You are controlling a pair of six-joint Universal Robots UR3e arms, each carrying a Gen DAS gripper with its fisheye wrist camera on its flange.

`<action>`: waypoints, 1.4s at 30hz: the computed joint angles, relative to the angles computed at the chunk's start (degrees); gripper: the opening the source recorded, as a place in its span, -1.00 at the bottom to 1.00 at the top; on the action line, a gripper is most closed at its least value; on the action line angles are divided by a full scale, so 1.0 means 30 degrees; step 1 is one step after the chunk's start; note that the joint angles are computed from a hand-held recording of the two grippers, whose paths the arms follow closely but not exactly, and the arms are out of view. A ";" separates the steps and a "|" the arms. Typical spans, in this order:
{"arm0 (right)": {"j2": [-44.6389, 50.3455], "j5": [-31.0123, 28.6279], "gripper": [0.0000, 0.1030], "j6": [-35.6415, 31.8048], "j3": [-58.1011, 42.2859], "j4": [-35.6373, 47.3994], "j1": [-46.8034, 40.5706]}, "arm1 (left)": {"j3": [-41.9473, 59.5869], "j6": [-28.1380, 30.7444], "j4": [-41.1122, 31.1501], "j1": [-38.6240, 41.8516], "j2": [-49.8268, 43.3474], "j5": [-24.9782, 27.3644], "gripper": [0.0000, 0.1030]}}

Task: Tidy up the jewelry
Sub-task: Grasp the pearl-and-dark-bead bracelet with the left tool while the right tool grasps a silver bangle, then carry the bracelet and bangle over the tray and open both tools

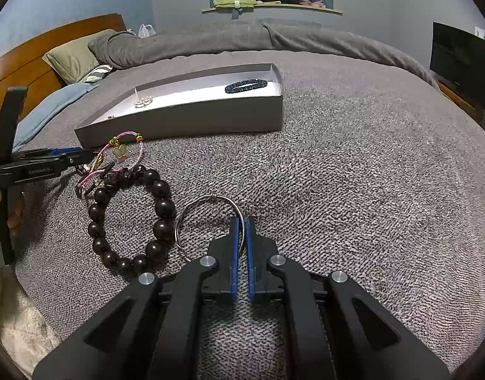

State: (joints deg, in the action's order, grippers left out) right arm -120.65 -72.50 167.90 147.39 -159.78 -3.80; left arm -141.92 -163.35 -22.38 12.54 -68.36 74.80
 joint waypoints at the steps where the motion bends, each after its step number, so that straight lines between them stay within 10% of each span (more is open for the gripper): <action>1: 0.0096 -0.0006 -0.91 -0.0022 -0.0015 -0.0073 0.0010 | 0.0349 0.0221 -0.0347 -0.0143 -0.0319 0.0097 -0.13; 13: -0.0385 0.0769 -0.92 -0.0289 0.0185 0.0136 -0.0659 | 0.1007 0.1079 -0.0350 -0.0870 -0.1252 -0.0099 -0.87; 30: -0.4548 0.2440 -0.92 -0.0681 0.1583 -0.0412 -0.1722 | -0.1427 0.3213 -0.5401 0.4598 0.9283 -0.6264 -0.88; 42: 0.0269 0.0318 -0.92 0.0816 -0.0982 -0.3834 0.0798 | 0.0327 0.4757 -1.1067 0.7644 1.2802 -1.0151 -0.88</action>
